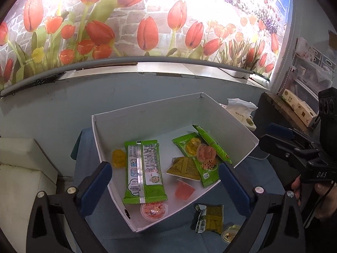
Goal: Organize snacks
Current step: 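Reach the right gripper to the clear yellow jelly cup and grasp it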
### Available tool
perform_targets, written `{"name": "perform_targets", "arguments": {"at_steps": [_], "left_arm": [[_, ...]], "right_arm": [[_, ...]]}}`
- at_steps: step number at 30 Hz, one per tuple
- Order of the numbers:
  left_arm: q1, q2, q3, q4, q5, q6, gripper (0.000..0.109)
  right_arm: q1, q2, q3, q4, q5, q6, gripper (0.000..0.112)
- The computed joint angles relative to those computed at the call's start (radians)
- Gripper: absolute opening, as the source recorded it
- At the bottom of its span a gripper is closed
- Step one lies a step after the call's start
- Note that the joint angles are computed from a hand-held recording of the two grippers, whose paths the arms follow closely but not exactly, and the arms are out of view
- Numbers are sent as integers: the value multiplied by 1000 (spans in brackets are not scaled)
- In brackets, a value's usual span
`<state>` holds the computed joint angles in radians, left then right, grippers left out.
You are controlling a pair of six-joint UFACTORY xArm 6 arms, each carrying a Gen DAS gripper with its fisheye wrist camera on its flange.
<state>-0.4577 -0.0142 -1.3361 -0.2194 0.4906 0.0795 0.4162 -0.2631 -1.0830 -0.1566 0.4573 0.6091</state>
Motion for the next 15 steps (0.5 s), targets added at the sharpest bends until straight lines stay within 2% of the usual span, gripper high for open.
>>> {"name": "perform_targets", "arguments": {"at_steps": [3,7,11,15], "left_arm": [[-8,-38,40,12,-5,-17,103],[-23,-122,142,18,-49,-28,103],[-47,-233,277,19,-90,-32,103],[-81,-349,422,58,-126,-73,103]], "right_arm": [[25,-70,66,-47,1,49,103],[77,-179,181,-40,19,73,103],[161,-273,276,-154,123,210,103],[232,-331,376,-162,130,299,103]]}}
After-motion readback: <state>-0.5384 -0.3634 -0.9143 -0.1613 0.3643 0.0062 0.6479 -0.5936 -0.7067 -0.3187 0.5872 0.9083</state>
